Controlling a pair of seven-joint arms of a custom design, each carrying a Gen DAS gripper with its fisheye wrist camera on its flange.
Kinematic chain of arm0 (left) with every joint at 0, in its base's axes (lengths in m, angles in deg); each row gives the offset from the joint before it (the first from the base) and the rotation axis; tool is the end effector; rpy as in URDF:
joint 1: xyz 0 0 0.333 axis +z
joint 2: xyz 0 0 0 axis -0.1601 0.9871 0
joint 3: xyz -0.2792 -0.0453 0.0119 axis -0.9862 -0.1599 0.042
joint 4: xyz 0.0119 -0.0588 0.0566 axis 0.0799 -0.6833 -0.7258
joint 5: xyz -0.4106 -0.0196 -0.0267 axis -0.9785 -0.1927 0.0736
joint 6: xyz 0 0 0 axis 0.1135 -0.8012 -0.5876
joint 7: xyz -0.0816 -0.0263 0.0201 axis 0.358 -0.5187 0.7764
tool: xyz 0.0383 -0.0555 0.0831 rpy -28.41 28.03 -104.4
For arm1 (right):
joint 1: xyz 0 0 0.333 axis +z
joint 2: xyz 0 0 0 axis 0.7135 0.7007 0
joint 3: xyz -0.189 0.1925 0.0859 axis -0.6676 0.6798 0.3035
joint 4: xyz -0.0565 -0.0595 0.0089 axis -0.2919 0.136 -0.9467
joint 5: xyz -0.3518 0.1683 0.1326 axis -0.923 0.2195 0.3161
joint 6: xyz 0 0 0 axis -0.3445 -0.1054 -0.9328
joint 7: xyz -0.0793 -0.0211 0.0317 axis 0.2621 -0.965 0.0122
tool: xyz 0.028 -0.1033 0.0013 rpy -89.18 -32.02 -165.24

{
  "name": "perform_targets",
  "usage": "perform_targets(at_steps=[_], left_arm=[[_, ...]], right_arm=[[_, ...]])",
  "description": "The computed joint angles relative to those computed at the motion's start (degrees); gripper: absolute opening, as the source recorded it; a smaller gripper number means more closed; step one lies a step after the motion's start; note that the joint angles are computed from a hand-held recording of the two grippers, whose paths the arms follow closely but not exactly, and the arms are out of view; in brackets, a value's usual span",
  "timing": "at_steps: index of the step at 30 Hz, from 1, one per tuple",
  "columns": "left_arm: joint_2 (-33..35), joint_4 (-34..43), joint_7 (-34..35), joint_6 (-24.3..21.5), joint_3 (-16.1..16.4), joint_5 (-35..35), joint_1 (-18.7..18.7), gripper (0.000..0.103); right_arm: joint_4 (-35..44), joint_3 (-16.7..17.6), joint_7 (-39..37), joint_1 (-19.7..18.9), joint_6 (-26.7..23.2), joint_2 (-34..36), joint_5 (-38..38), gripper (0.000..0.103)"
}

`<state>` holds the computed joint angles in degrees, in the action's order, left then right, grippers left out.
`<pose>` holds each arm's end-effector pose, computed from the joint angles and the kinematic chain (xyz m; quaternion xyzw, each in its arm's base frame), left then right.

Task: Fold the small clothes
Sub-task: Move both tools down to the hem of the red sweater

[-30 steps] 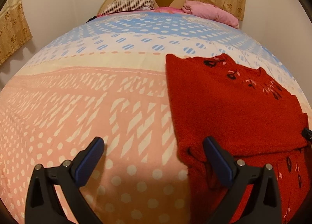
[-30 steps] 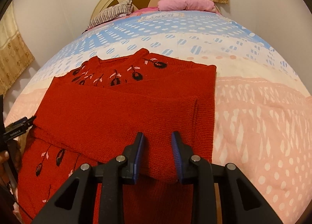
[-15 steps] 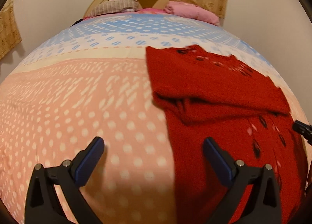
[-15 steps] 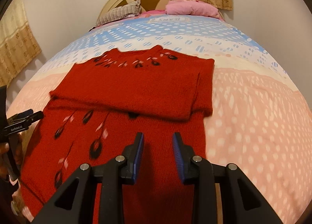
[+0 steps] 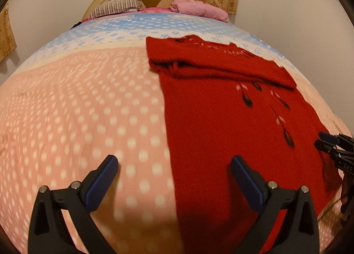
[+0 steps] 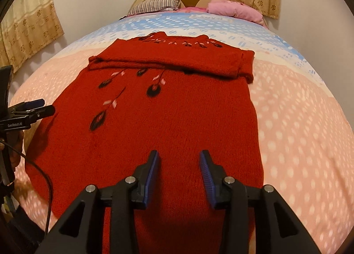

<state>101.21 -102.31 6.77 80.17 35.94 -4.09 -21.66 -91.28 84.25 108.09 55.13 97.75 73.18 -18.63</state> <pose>0.6237 -0.2623 0.4464 -0.5817 0.7350 -0.3031 0.1716 0.5957 0.1125 0.4371 -0.7064 0.6267 -0.2132 0.2507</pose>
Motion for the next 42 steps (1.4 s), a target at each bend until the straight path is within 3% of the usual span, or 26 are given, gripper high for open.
perform_targets(at_steps=[13, 17, 22, 26, 30, 36, 40, 41, 42], left_arm=[[-10.13, -13.84, 6.29, 3.87, -2.17, -10.03, 1.21, 0.102], [-11.6, -15.63, 9.61, 4.08, -2.44, -13.8, 0.79, 0.094], [-13.95, -17.52, 18.1, 2.31, -2.69, -25.51, 0.02, 0.09], [-16.43, -19.82, 22.8, 1.14, -1.91, -32.58, -1.08, 0.077], [-17.87, -20.79, 23.59, -0.87, -1.04, -35.85, -1.78, 0.056], [-18.22, -21.25, 17.88, -1.49, -1.13, -32.13, -1.65, 0.058], [-18.18, -20.94, 19.41, -2.15, -0.85, -34.04, -2.31, 0.058], [-18.13, -20.87, 21.48, -2.33, -0.72, -36.01, -2.71, 0.057], [-18.03, -20.77, 21.94, -2.45, -0.78, -36.19, -2.79, 0.049]], right_arm=[[-10.55, 1.31, 6.29, -1.08, 2.39, -8.48, -6.33, 0.046], [-12.88, 1.6, 7.47, -1.47, 3.35, -10.28, -6.69, 0.047], [-16.12, 2.04, 8.48, -2.14, 3.31, -13.39, -6.81, 0.047], [-18.9, 2.45, 9.55, -2.92, 3.4, -16.03, -7.02, 0.047], [-21.49, 2.54, 10.07, -3.62, 3.73, -18.49, -6.78, 0.047], [-24.2, 1.98, 9.22, -3.96, 4.7, -21.05, -4.73, 0.047], [-25.28, 2.67, 10.28, -5.35, 4.34, -22.48, -5.12, 0.047], [-25.84, 2.07, 10.18, -5.22, 4.39, -22.99, -4.37, 0.047], [-26.16, 1.6, 9.95, -5.02, 4.35, -23.26, -3.62, 0.047]])
